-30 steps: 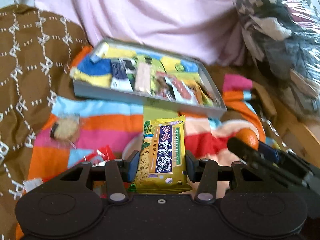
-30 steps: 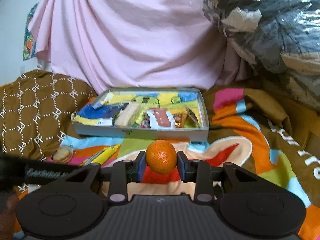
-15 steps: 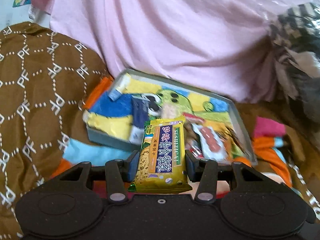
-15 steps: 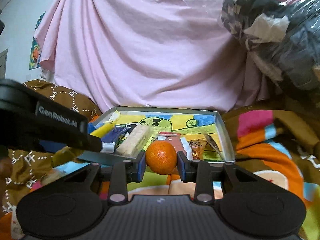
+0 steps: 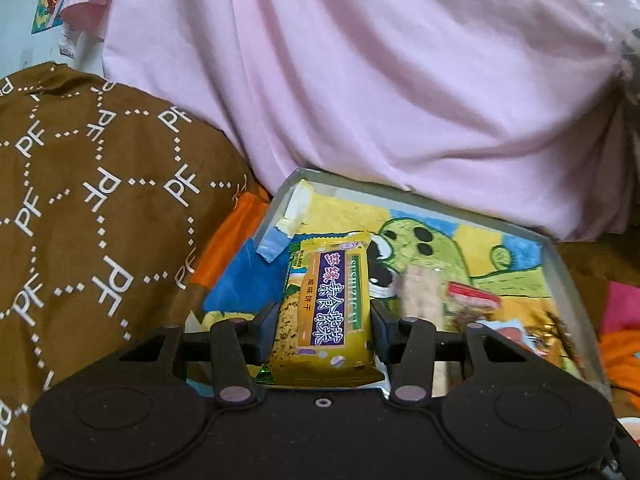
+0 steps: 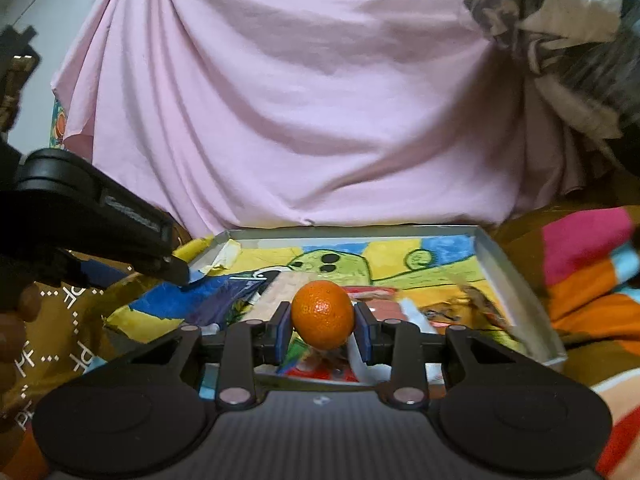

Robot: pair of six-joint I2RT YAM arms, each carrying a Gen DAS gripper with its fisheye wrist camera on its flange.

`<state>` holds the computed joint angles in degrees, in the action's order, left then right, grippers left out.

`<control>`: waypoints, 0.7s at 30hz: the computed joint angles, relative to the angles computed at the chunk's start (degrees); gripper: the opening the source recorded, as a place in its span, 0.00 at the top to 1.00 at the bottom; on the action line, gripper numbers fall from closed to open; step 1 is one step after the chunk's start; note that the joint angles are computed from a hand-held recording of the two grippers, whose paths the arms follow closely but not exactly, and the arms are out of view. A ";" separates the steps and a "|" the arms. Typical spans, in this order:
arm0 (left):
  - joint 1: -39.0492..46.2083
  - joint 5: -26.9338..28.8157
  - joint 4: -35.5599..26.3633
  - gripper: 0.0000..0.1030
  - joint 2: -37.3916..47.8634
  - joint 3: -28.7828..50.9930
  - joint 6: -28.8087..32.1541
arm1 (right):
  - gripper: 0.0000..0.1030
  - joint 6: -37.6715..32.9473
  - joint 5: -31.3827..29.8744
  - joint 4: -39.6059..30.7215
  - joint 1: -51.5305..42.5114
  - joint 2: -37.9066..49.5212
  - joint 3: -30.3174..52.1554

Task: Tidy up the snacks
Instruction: 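Carry the biscuit pack in the left tool and orange in the right tool over the grey tray, then lower the biscuit pack and open the left tool while the right tool releases the orange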

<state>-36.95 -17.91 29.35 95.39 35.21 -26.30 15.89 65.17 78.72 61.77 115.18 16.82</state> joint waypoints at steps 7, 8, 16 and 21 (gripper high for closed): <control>0.04 -0.68 2.18 0.52 7.64 3.69 -0.69 | 0.64 1.03 -4.33 1.23 -3.13 4.19 2.66; -0.05 -0.81 2.45 0.52 8.36 3.87 -0.79 | 0.64 0.83 -4.58 1.98 -3.32 4.71 2.76; -0.68 -1.84 6.22 0.52 12.65 3.92 -1.14 | 0.60 -1.63 -5.03 7.58 -3.93 9.04 3.88; 0.11 -0.48 6.94 0.48 12.65 3.42 -2.40 | 0.52 -3.37 -5.05 9.31 -3.81 10.58 4.64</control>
<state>-36.84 -18.39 36.29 108.03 38.63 -28.70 12.52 60.12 88.03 57.97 125.76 21.46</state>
